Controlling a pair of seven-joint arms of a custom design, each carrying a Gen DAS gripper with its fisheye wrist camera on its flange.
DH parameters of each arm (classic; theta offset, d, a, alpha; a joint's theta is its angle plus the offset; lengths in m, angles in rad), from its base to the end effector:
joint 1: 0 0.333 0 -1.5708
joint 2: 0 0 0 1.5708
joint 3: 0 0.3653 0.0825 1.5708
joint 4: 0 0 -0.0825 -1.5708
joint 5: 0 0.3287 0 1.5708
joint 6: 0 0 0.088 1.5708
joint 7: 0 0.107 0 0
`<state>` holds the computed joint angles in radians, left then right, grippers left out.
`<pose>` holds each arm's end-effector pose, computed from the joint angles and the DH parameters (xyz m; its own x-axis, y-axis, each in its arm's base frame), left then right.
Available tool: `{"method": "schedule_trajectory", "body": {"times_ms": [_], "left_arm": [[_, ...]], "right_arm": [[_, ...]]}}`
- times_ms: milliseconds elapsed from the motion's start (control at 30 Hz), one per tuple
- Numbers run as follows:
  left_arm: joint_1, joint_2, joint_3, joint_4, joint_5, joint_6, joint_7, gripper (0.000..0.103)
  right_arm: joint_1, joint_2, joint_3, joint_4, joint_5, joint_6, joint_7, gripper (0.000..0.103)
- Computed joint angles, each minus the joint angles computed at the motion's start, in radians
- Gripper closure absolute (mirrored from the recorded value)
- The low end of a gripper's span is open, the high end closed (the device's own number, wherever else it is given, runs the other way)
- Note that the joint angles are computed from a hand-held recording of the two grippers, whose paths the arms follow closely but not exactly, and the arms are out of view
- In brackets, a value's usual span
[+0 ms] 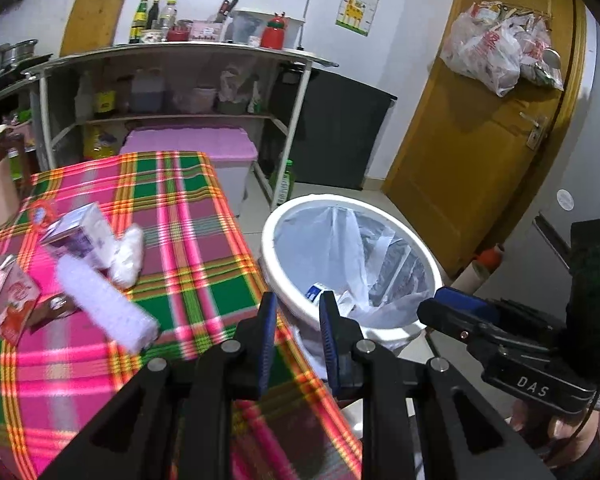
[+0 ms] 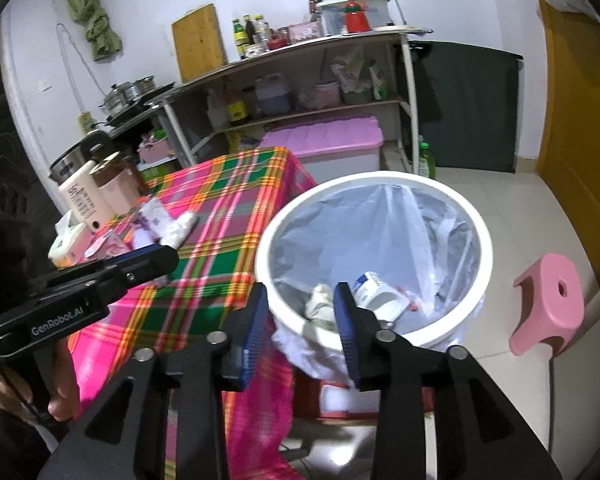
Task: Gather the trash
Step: 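Move both tools back from the bin toward the table items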
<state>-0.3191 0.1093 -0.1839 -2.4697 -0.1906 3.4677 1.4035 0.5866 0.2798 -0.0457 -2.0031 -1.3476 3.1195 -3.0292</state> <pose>0.4533 -0.2206 0.4533 -0.2211 -0.9436 0.2465 -0.6787 -0.0327 -0.7337 0.4508 0.3711 0.4513 0.2906 -0.9305 -0.2231 -0.6919 -0.0433 -0.7207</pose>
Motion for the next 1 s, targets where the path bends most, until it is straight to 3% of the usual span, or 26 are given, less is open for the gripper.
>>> {"method": "schedule_trajectory", "body": {"times_ms": [167,267,400,600,833,1000], "left_arm": [[-0.067,-0.037,0.031,-0.052,-0.165,0.031,0.119,0.08],[-0.052,-0.053,0.011,-0.076,-0.2,0.042,0.14,0.08],[-0.034,-0.067,-0.01,-0.108,-0.247,0.067,0.164,0.064],[-0.018,-0.078,-0.034,-0.152,-0.326,0.102,0.199,0.062],[0.033,-0.093,-0.036,-0.215,-0.228,0.122,0.091,0.062],[0.044,-0.104,-0.043,-0.243,-0.286,0.139,0.124,0.062]], "right_arm": [[0.018,0.009,0.003,0.013,-0.033,0.018,0.019,0.066],[0.026,0.016,0.009,0.025,-0.054,0.024,0.022,0.066],[0.032,0.025,0.018,0.043,-0.103,0.028,0.051,0.065],[0.033,0.047,0.047,0.034,0.044,0.038,-0.115,0.064],[0.038,0.068,0.075,0.022,0.24,0.047,-0.321,0.064],[0.026,0.09,0.123,0.031,0.376,0.043,-0.481,0.064]]}}
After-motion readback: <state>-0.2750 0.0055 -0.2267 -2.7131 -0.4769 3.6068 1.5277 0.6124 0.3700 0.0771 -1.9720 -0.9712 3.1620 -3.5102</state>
